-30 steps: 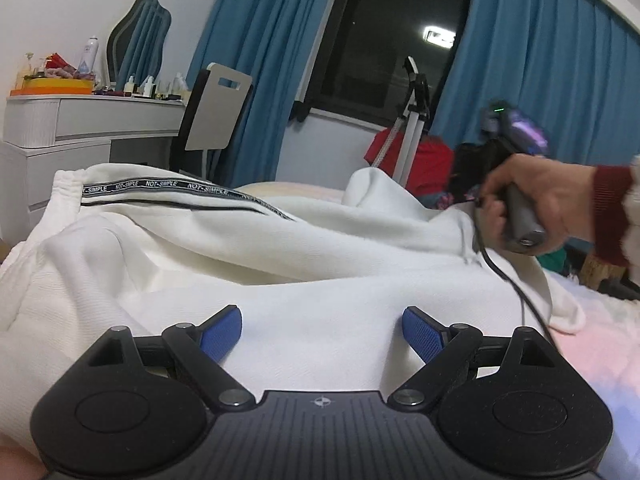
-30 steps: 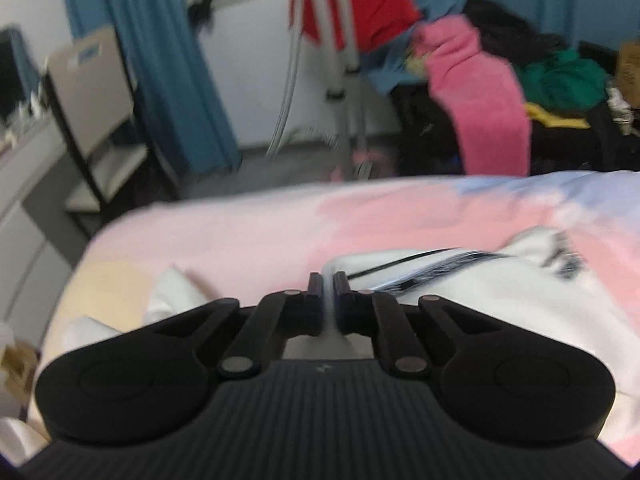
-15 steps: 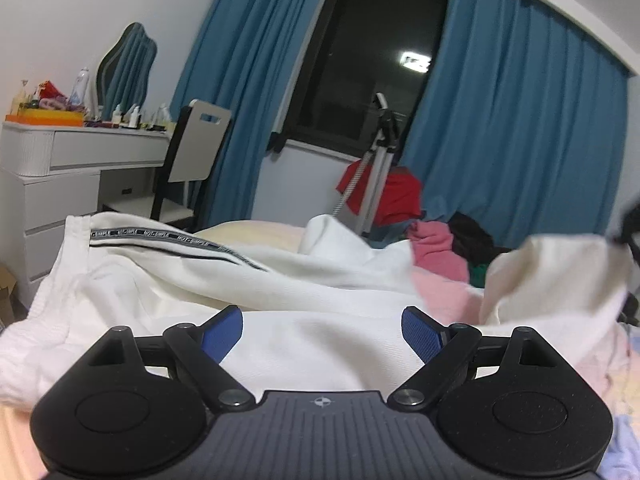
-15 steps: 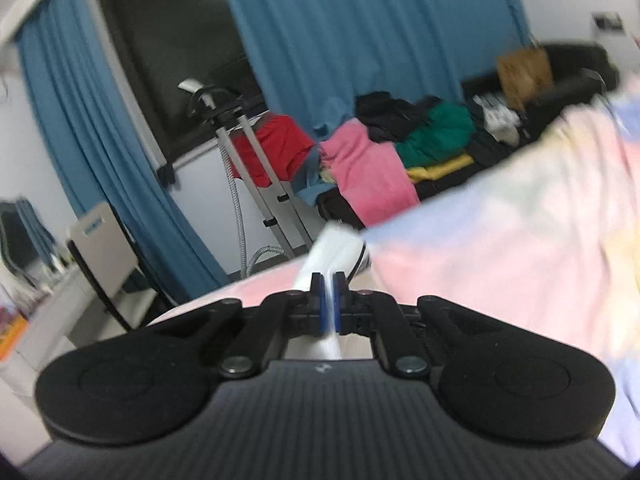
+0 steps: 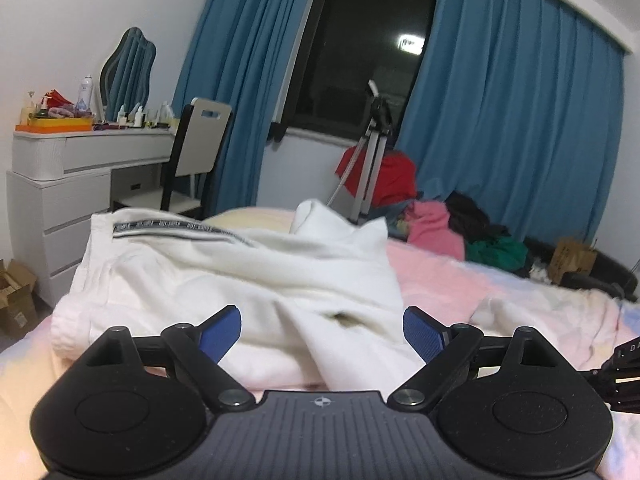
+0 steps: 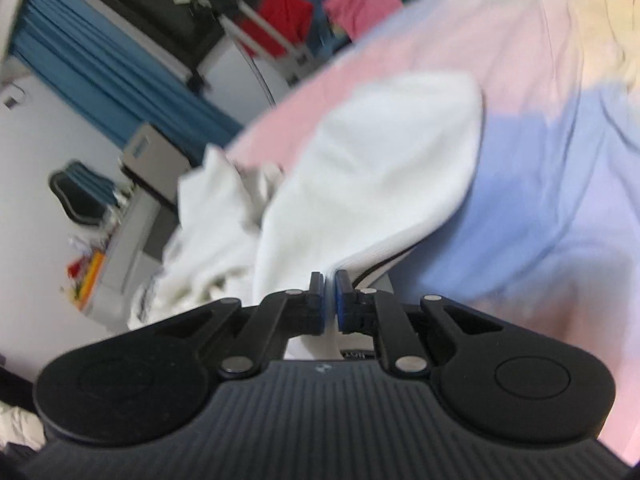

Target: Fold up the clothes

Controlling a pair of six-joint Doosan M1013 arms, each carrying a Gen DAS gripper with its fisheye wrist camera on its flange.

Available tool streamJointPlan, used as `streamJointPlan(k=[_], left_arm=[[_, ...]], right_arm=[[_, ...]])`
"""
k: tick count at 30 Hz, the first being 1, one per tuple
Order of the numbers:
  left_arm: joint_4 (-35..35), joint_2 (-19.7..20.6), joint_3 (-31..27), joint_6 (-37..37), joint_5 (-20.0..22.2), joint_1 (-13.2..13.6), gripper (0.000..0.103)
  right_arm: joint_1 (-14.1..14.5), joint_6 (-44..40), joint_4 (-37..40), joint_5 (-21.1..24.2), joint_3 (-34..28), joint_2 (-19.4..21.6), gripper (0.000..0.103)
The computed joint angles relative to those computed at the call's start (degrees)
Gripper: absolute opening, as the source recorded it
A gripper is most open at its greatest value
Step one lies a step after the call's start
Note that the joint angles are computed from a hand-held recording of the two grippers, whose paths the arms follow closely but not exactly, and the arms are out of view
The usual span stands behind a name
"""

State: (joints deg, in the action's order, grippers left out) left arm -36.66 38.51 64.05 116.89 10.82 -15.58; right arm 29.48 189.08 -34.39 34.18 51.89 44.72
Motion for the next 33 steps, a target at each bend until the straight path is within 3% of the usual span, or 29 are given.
streamJointPlan(k=[1,2,3,5,8,10,12,15,17,20,22,23,24,26,28,33], left_arm=[[3.2,0.2,-0.4,-3.8,0.9,-0.1,0.090],[5.1,0.4,-0.7,-6.4,2.0,-0.1,0.090],[6.4,0.6,-1.1,-8.4,2.9,-0.1,0.090],[7.9,1.1,-1.7,-11.6,4.3,0.0,0.090],[9.3,1.7,-2.7,-15.0,5.9,0.1,0.090],[10.6,2.3,-3.6,-17.5,7.0,0.1,0.090],[11.4,3.1,-4.9,-19.8,8.7,0.2,0.090],[11.8,4.4,-6.9,-22.1,11.7,0.3,0.090],[12.5,5.3,-8.2,-23.7,13.3,0.4,0.090],[13.1,6.8,-10.4,-25.5,15.5,0.3,0.090],[13.3,7.8,-11.7,-25.6,15.9,0.1,0.090],[13.6,8.1,-12.2,-25.7,15.9,0.0,0.090],[13.8,8.5,-12.6,-26.0,16.0,0.0,0.090],[13.7,9.1,-13.5,-26.4,16.3,-0.1,0.090],[12.7,9.5,-14.0,-26.4,16.7,0.0,0.090],[7.7,9.3,-13.7,-22.0,16.3,-0.1,0.090]], right_arm=[[-0.2,-0.7,2.0,-0.6,0.5,-0.2,0.012],[-0.4,-1.5,4.0,-1.3,1.0,-0.3,0.021],[-0.5,-0.9,4.8,-2.0,1.7,-0.5,0.037],[-0.7,7.7,0.2,-2.3,4.4,-1.9,0.052],[-0.8,21.9,-9.6,-0.3,7.1,-3.2,0.052],[-1.7,25.5,-11.2,1.2,6.9,-2.9,0.052],[-3.1,27.6,-10.8,-0.3,7.0,-2.3,0.051],[-5.3,23.2,-5.7,-2.6,4.1,0.7,0.051],[-6.1,16.6,-3.7,-0.7,2.7,2.2,0.051],[-6.5,17.8,-8.4,-1.8,2.9,3.3,0.051],[-6.6,21.3,-13.5,-3.3,2.8,4.1,0.049],[-6.7,22.1,-15.5,-3.5,2.3,4.5,0.039],[-6.7,21.9,-17.1,-2.8,1.8,4.8,0.021],[-6.6,21.9,-19.4,-2.1,1.2,4.9,0.009],[-6.5,28.3,-26.6,-1.0,2.8,3.7,0.008],[-6.2,50.0,-42.0,10.0,9.5,-1.1,0.007]])
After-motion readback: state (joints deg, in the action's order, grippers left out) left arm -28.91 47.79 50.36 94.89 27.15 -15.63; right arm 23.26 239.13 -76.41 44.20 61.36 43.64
